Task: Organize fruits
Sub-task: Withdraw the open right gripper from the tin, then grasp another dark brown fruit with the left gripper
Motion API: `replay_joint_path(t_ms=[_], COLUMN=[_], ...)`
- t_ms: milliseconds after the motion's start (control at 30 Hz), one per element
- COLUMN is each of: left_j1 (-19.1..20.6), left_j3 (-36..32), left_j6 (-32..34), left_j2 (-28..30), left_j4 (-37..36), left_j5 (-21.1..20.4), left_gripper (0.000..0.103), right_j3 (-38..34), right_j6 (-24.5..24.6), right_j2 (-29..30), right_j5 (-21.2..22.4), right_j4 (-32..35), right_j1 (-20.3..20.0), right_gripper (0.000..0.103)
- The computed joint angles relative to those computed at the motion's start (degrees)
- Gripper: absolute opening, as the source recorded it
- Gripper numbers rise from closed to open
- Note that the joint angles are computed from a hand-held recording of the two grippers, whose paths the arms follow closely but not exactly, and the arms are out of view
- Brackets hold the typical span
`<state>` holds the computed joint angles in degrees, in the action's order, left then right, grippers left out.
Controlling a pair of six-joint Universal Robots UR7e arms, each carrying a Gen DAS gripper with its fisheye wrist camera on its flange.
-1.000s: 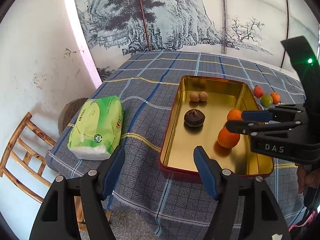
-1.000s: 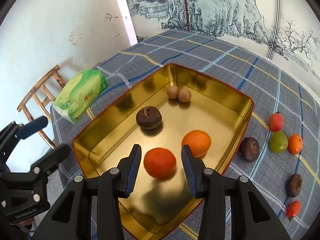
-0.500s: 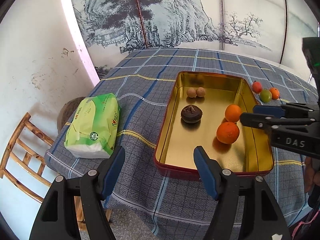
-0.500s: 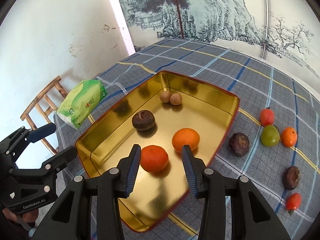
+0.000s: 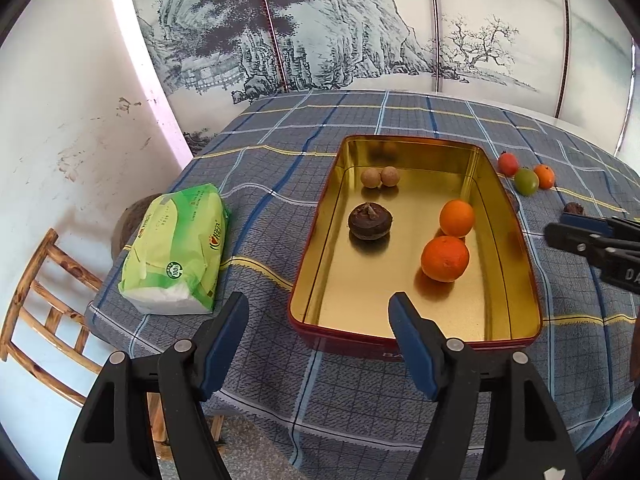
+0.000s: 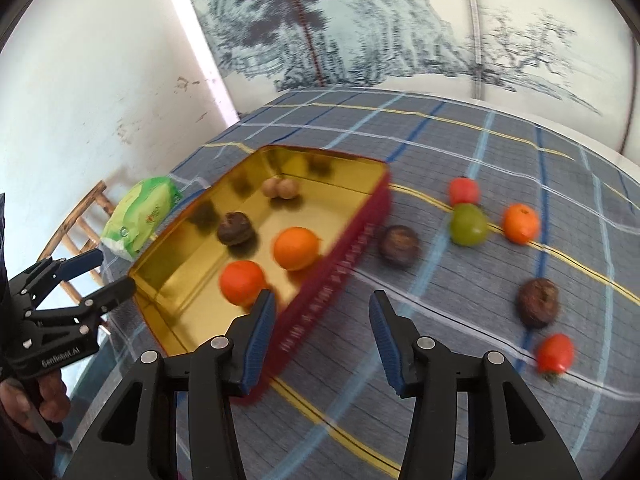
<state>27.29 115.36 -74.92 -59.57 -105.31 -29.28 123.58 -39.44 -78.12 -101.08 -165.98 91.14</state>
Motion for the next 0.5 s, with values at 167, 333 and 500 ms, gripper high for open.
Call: replay_joint_path(t_ms=[167,333,500], left_j1=[-0.1,-0.4,-0.8], left_j3=[-0.7,-1.5,-2.4], left_j6=[1.0,2.7,6.8], left_j2=[0.9,1.7,3.1], left_j4=[-0.1,-0.5,-2.5], left_j5=[-0.1,0.2,0.6], left_gripper=[0.071,0.072,0.072], right_j3=[0.5,-0.1,-1.6], right_j6=[-0.9,-2.1,-4.2], right_j2=[-2.9,-5.0,-5.3], right_j5=[-0.2,-2.3,-6.8], right_j4=[-1.6,-5.0,-10.6], right_j1=[-3.6,-8.3,-12.4], right_gripper=[0.052,0.054,0.056])
